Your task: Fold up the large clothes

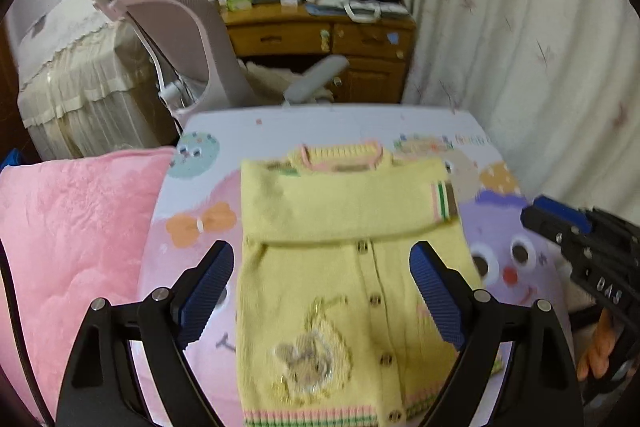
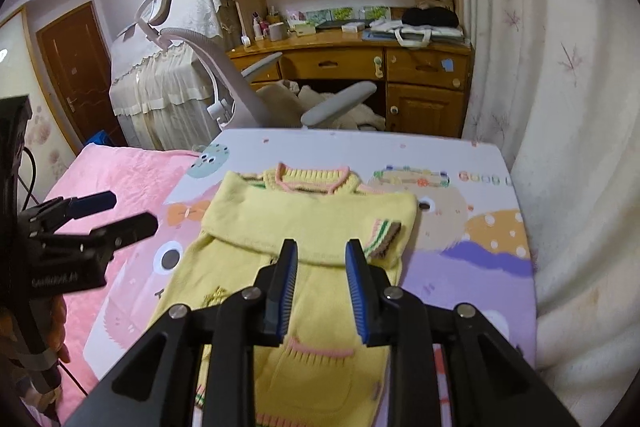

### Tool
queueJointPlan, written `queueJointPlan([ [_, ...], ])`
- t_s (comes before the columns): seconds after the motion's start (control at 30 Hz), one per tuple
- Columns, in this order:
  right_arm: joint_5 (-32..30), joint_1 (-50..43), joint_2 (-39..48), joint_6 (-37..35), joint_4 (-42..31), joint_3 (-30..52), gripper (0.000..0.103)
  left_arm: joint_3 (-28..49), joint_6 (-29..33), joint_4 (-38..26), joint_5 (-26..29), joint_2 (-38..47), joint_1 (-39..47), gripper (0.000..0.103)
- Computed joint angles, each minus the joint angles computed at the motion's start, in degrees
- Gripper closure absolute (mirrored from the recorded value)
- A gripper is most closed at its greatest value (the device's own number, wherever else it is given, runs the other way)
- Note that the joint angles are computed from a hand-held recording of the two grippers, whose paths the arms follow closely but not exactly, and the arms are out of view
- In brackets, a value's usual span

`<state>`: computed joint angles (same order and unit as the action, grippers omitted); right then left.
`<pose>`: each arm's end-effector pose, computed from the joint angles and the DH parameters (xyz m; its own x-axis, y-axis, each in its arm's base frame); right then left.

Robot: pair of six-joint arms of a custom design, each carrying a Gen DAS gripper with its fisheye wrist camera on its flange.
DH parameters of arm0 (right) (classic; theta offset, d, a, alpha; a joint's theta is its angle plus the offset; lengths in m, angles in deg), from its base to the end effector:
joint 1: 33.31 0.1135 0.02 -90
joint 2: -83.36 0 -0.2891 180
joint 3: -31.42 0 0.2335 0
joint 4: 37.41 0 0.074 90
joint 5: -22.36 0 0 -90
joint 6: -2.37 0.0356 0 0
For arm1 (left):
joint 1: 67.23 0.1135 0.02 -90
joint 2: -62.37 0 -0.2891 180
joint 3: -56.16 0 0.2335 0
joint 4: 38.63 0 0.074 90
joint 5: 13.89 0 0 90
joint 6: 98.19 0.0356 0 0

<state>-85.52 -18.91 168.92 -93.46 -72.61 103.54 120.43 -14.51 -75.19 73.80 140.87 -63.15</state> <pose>0.2840 0.0842 0.2665 -0.6792 -0.2742 -0.6808 -0.5048 0.8479 0.1621 0.2572 0.0198 0.2545 -0.7575 -0.1643 -0.6318 -0.1810 0.9827 -0.0385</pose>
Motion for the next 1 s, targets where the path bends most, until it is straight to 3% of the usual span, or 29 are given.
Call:
queueJointPlan([
  [0.37, 6.94, -2.04, -8.97, 5.09, 2.97, -15.95, 0.078, -13.26, 6.14, 2.33, 10.33, -2.75, 10.16, 0.014],
  [0.7, 1.04, -9.92, -10.59, 3.0, 5.44, -27.02, 0.078, -25.77, 14.74, 10.38, 18.06, -0.22, 24.27, 0.014],
  [1.0, -0.56, -12.01, -5.08, 0.69, 11.1, -32.05, 0.078, -29.44, 20.83, 14.64, 24.09, 7.7, 32.42, 0.02],
])
